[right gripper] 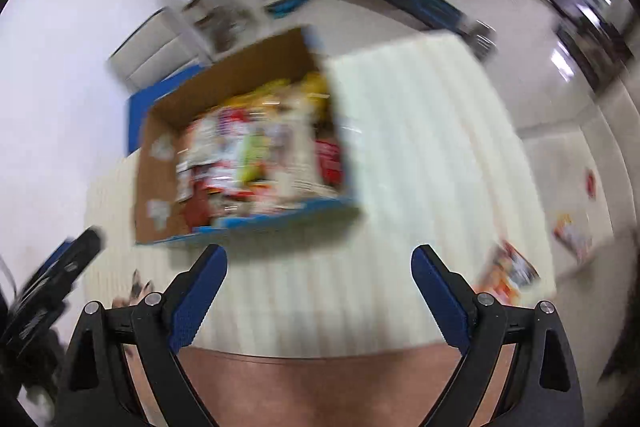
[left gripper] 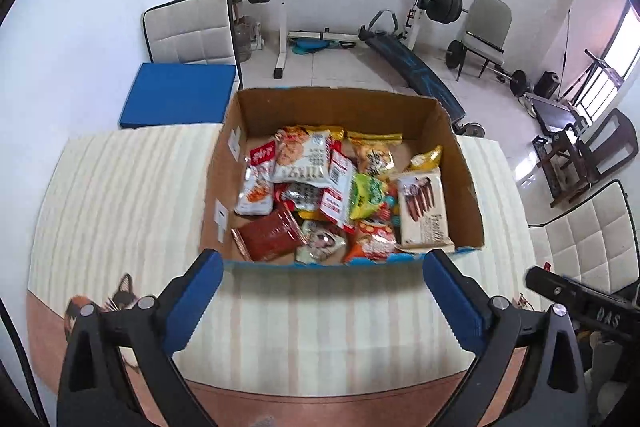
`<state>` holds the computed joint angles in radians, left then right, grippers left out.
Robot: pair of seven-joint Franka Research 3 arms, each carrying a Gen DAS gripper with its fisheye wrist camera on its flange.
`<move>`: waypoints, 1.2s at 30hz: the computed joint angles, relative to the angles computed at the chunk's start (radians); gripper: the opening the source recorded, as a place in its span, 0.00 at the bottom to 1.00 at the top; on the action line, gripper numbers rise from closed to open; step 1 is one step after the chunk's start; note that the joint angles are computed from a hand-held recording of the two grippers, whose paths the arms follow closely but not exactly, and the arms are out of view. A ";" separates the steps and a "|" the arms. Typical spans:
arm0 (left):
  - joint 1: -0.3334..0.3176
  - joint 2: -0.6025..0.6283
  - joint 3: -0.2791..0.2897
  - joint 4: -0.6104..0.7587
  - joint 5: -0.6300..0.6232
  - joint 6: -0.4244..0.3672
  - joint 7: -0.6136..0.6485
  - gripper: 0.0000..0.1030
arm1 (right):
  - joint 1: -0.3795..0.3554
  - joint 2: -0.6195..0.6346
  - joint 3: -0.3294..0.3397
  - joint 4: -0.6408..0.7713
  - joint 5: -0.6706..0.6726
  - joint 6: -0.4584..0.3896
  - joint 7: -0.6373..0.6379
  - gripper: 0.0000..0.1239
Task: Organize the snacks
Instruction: 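Move the right tool to the panda-print bag on the floor and grasp it, then carry the panda-print bag into the box with the right tool and release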
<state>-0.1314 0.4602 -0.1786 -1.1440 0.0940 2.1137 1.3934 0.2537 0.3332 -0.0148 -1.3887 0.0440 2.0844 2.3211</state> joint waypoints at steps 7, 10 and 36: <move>-0.041 0.029 -0.007 -0.020 0.014 -0.030 -0.068 1.00 | -0.090 -0.134 -0.030 -0.358 0.110 0.053 0.129 0.77; -0.060 0.044 -0.007 -0.023 0.031 -0.040 -0.077 1.00 | -0.119 -0.133 -0.030 -0.426 0.154 0.069 0.132 0.77; -0.086 0.163 0.006 0.173 0.050 -0.192 -0.066 1.00 | -0.088 -0.051 -0.001 -0.275 0.100 0.102 0.036 0.38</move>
<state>-0.2177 0.6229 -0.1728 -0.9714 0.1435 1.9218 1.3273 0.1658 0.2825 -0.0159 -1.6641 0.1438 2.1868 2.3573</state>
